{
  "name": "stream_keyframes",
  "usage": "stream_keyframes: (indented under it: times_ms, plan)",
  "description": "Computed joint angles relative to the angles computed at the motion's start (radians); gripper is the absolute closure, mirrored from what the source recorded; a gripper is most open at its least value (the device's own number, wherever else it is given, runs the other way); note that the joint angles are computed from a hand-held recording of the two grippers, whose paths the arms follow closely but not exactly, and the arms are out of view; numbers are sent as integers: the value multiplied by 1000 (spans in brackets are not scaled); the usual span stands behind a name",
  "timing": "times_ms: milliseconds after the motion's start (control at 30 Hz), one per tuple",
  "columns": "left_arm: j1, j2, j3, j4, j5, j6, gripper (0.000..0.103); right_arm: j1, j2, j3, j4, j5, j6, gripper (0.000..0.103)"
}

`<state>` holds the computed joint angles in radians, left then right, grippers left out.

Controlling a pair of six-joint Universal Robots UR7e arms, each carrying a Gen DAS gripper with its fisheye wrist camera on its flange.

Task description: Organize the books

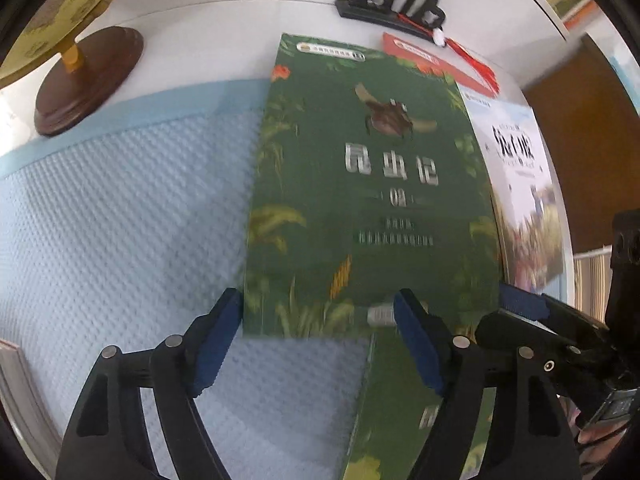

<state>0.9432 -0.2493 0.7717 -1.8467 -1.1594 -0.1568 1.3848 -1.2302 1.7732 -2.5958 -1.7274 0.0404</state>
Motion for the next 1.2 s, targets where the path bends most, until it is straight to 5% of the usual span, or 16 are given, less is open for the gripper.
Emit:
stream_keyframes:
  times_ms: [200, 367, 467, 567, 667, 900, 1067, 1200]
  plan:
    - [-3, -119, 205, -118, 21, 59, 28, 17, -46, 101, -60, -35, 40, 22]
    - [34, -77, 113, -194, -37, 52, 28, -1, -65, 115, -152, -33, 92, 22]
    - [56, -3, -20, -126, -82, 23, 26, -14, -33, 83, -153, -8, 110, 22]
    - [47, 10, -33, -121, -120, 81, 25, -26, -11, 67, -181, 40, 133, 21]
    - [20, 22, -37, -97, -68, 152, 24, -25, 1, 55, -176, 59, 161, 21]
    - [28, -94, 129, -99, -165, 143, 24, -24, -47, 113, -147, 61, 156, 21]
    - [13, -287, 436, -146, -183, 118, 24, 11, -116, 231, -120, 20, 145, 21]
    - [46, -415, 590, -72, -299, 41, 34, -12, -247, 412, -74, 132, 151, 22]
